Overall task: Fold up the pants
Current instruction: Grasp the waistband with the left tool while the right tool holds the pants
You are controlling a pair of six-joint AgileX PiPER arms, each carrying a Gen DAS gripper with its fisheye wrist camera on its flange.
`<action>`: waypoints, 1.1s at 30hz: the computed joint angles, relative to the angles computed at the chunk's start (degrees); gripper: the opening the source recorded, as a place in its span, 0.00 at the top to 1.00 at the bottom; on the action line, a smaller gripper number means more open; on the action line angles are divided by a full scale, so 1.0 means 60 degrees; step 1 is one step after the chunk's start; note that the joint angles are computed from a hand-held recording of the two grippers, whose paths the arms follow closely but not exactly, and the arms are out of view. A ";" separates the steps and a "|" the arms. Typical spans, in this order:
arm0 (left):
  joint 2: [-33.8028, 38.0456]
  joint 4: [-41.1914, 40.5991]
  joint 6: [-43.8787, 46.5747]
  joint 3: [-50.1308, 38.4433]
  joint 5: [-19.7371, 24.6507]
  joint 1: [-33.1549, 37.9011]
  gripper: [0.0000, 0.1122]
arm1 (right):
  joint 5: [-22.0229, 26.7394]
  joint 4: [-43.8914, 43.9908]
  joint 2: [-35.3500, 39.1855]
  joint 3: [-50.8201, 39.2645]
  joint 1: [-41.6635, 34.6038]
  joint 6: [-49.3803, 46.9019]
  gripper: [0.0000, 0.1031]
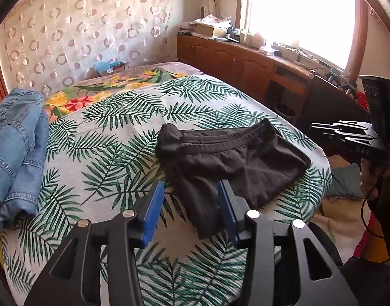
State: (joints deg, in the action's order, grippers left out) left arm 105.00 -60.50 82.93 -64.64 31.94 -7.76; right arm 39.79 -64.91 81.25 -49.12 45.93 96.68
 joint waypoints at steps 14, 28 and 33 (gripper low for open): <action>0.1723 0.1142 -0.1822 -0.2159 -0.0029 -0.0488 0.30 | -0.1923 -0.0916 0.1493 -0.0722 -0.1831 -0.0259 0.79; 0.2609 0.1850 -0.2435 -0.3296 0.0502 -0.0864 0.63 | -0.2827 0.0193 0.2200 -0.1403 -0.2701 -0.1825 0.71; 0.2796 0.1974 -0.2656 -0.3503 0.0589 -0.0929 0.74 | -0.2895 0.0952 0.2333 -0.1564 -0.2851 -0.2607 0.71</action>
